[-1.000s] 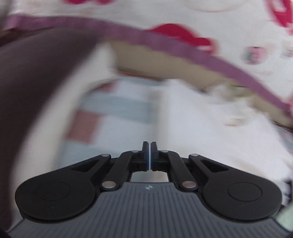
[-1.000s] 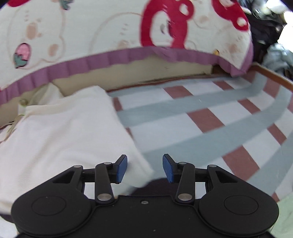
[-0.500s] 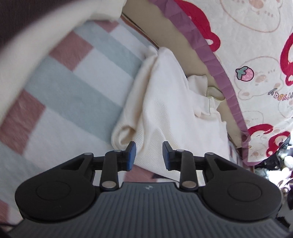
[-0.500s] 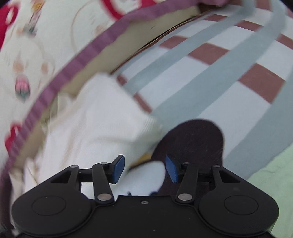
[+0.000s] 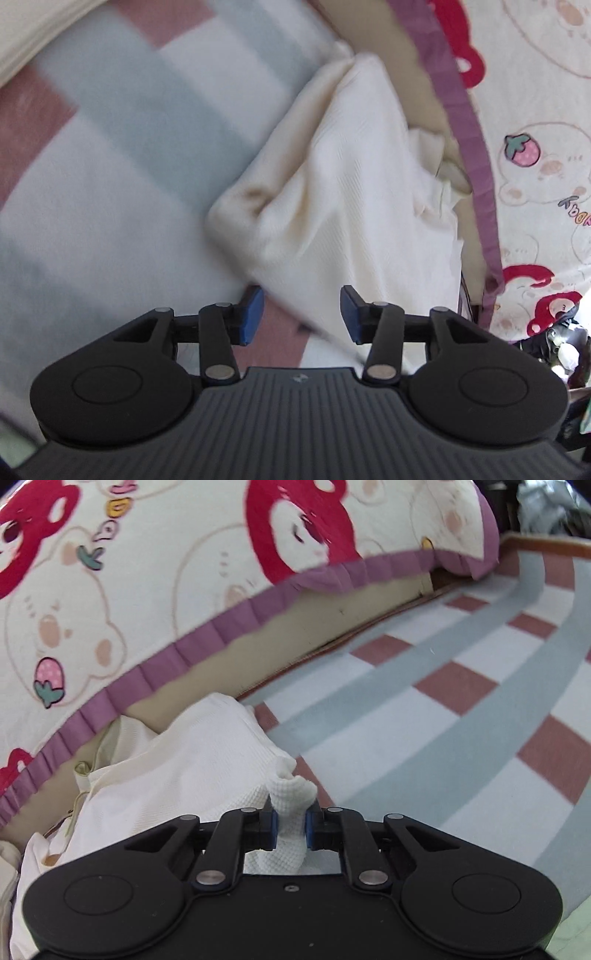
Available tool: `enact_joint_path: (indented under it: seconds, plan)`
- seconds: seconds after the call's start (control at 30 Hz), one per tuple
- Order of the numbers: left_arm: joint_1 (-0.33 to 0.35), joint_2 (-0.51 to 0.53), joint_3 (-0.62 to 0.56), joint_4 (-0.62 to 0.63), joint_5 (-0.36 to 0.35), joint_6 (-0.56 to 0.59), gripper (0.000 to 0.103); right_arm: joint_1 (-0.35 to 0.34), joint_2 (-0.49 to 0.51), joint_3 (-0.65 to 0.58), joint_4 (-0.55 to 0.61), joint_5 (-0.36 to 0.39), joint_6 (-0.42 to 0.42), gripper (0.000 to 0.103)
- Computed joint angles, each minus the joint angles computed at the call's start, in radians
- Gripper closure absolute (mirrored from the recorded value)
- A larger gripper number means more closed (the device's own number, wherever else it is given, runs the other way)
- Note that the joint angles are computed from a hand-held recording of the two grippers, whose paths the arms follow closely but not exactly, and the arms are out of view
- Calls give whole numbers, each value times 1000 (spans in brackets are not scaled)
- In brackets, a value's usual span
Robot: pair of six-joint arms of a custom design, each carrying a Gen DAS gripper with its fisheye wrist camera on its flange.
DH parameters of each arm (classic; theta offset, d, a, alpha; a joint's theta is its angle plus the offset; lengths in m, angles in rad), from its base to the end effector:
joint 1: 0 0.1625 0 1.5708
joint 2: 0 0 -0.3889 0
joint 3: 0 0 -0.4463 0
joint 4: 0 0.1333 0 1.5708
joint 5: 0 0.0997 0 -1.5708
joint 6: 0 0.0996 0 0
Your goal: Fold clothes
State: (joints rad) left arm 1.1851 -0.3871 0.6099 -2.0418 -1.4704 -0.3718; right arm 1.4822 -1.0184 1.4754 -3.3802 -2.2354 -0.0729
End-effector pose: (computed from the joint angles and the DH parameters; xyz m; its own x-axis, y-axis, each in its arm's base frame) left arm -0.2120 -0.9030 0.1391 -1.0000 0.0012 -0.0013 0.0015 0.9645 -0.2642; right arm 0.0094 -0.7063 0.3770 -0.7303 0.6519 0.2044 -0.0341 0.2640 -0.9639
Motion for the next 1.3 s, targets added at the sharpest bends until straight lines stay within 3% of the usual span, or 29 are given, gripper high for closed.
enact_joint_path:
  seconds: [0.07, 0.13, 0.17, 0.2, 0.33, 0.4, 0.47, 0.5, 0.57, 0.6, 0.67, 0.77, 0.9, 0.93, 0.97, 1.0, 1.03, 1.07, 1.1, 1.23, 1.3]
  plan:
    - [-29, 23, -27, -18, 103, 88, 60, 2, -2, 0, 19, -16, -9, 86]
    - [-53, 8, 25, -99, 191, 160, 66, 3, -9, 13, 33, -22, 12, 79]
    - [-61, 3, 46, -130, 225, 200, 90, 4, -14, 23, 33, -20, 23, 78]
    - [-70, 1, 59, -149, 261, 244, 100, 3, -20, 37, 32, -8, 38, 75]
    - [-79, -23, 91, -163, 305, 297, 100, 11, -38, 84, 57, 2, 93, 68]
    - [-70, -27, 79, -121, 272, 232, 97, 8, -58, 111, 79, 14, 147, 60]
    - [-50, -18, 38, -41, 186, 134, 93, -3, -84, 138, 110, 58, 214, 57]
    - [-31, -3, -7, 26, 101, 92, 82, -14, -97, 154, 116, 107, 243, 55]
    - [8, 41, -103, 140, -67, 37, 69, -35, -116, 177, 121, 201, 296, 41]
    - [21, 45, -107, 149, -115, 18, 69, -44, -117, 180, 116, 238, 319, 40]
    - [27, 35, -70, 64, -105, -35, 68, -60, -109, 170, 110, 293, 369, 39]
    - [24, 23, -5, -99, -56, -112, 66, -61, -55, 100, 91, 267, 385, 39]
    - [3, 4, 108, -335, 36, -164, 63, -43, 18, -17, 136, 170, 345, 37]
    - [-4, 3, 127, -376, 56, -171, 62, -35, 28, -35, 149, 151, 327, 42]
    - [-12, 12, 128, -405, 85, -157, 61, -33, 30, -38, 142, 164, 292, 68]
    - [-21, 20, 124, -419, 118, -119, 63, -36, 23, -25, 120, 214, 248, 87]
    - [-31, 27, 120, -431, 151, -76, 65, -41, 11, -6, 91, 279, 201, 87]
    - [-39, 30, 121, -440, 168, -15, 85, -43, -5, 15, 65, 339, 155, 87]
    - [-42, 36, 113, -439, 163, 59, 88, -38, -18, 25, 60, 357, 125, 87]
    - [-85, 45, 77, -401, 278, 312, 88, -8, -21, 5, 93, 239, 5, 87]
    - [-97, 50, 58, -352, 304, 345, 86, -2, -5, -24, 152, 174, -37, 87]
